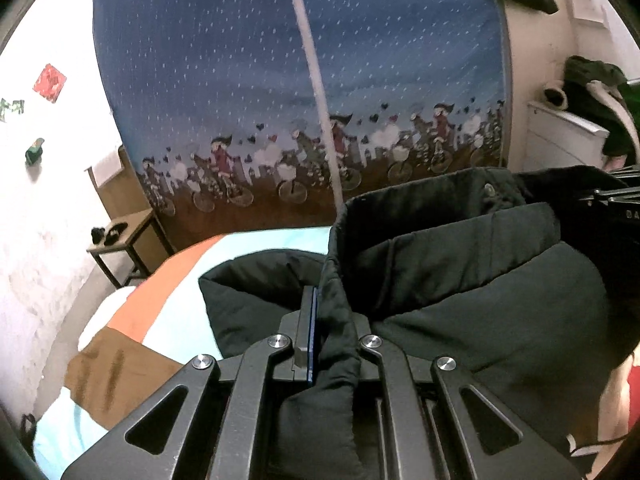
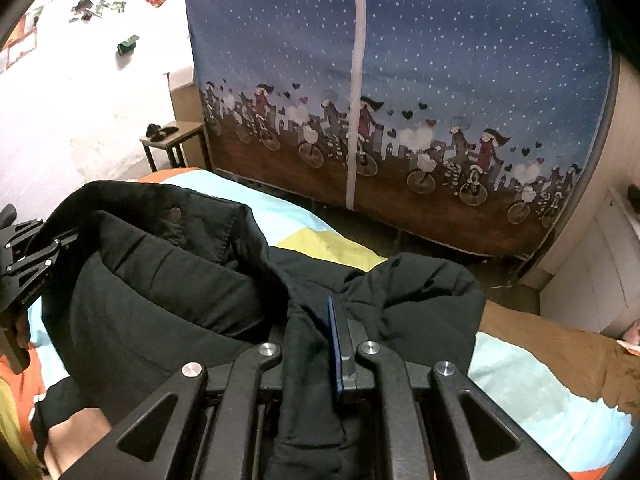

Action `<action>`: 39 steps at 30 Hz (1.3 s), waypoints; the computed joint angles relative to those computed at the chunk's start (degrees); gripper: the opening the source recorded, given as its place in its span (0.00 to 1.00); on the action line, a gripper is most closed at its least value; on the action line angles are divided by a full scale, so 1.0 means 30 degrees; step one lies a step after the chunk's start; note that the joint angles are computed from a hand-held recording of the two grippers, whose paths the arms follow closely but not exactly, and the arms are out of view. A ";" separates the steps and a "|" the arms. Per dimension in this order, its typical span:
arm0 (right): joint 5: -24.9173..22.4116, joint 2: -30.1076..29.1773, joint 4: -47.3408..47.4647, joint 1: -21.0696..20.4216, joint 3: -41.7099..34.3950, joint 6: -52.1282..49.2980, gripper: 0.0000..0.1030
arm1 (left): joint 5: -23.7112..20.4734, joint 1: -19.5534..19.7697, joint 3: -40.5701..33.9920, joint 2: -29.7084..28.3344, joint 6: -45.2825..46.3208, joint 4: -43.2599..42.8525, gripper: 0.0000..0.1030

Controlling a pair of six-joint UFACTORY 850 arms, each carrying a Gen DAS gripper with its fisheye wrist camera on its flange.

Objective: Fold large clothes
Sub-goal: 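Lift the held hem with both grippers and fold it toward the collar, then lay the hem down on the jacket and open both grippers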

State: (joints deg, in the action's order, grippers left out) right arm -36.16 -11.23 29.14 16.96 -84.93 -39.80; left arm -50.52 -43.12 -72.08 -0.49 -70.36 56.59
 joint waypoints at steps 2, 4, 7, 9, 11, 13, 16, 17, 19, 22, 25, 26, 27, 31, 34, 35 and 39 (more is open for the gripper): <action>0.0031 -0.0399 -0.0027 0.0009 -0.0185 0.0202 0.11 | 0.0372 0.0335 0.0081 -0.0231 0.0004 -0.0050 0.05; -0.0085 -0.0763 0.0263 -0.0110 -0.0397 0.0128 0.13 | 0.0559 0.0512 0.0137 -0.0494 0.0069 -0.0067 0.05; -0.0270 -0.1121 0.1409 -0.0588 -0.0715 -0.0218 0.24 | 0.0984 0.0848 0.0295 -0.0699 -0.0002 -0.0212 0.05; -0.0285 -0.1046 0.3513 -0.1118 -0.0632 -0.1156 0.33 | 0.1276 0.1069 0.0404 -0.0724 -0.0015 -0.0452 0.06; -0.0160 -0.0861 0.5727 -0.1721 -0.0462 -0.1893 0.65 | 0.1650 0.1301 0.0346 -0.0727 0.0044 -0.0820 0.06; 0.0364 -0.0268 0.8475 -0.2409 0.0225 -0.3458 0.79 | 0.2430 0.1691 0.0434 -0.0451 0.0167 -0.1583 0.07; 0.0530 0.0224 0.9471 -0.2819 0.0588 -0.4504 0.80 | 0.3536 0.2150 0.0560 0.0112 0.0454 -0.2713 0.09; 0.0872 0.0692 0.9855 -0.2909 0.1127 -0.5221 0.81 | 0.3731 0.2212 0.0584 0.0287 0.0497 -0.2851 0.10; 0.1681 0.1440 1.0213 -0.2905 0.2031 -0.6196 0.86 | 0.3981 0.2129 0.0846 0.0794 0.0155 -0.2520 0.13; 0.3185 0.2557 1.0302 -0.2571 0.3444 -0.7267 0.98 | 0.3704 0.1651 0.1080 0.1387 -0.1166 -0.1074 0.26; 0.3876 0.3533 1.0843 -0.2106 0.4681 -0.9010 0.98 | 0.2468 0.0973 0.1228 0.1946 -0.3876 0.1146 0.70; 0.3892 0.3635 1.0981 -0.2005 0.4860 -0.9422 0.99 | 0.2188 0.0771 0.1373 0.2203 -0.4883 0.1988 0.73; 0.3879 0.3942 1.1085 -0.1793 0.5204 -1.0022 0.99 | 0.2069 0.0584 0.1521 0.2532 -0.5781 0.2703 0.73; 0.3627 0.4844 1.1269 -0.1290 0.6495 -1.1213 0.99 | 0.1430 0.0091 0.1501 0.3054 -0.5987 0.2446 0.74; 0.3376 0.5490 1.0178 -0.0955 0.7766 -1.1061 0.99 | 0.1369 -0.0724 0.2081 0.3544 -0.5703 0.1948 0.75; 0.3340 0.5611 0.9645 -0.0865 0.8117 -1.0853 0.99 | 0.1197 -0.1170 0.2341 0.3652 -0.5464 0.1730 0.75; 0.3533 0.6155 0.8844 -0.0762 0.9619 -1.0605 0.99 | 0.0643 -0.3098 0.3504 0.3721 -0.5164 0.1989 0.76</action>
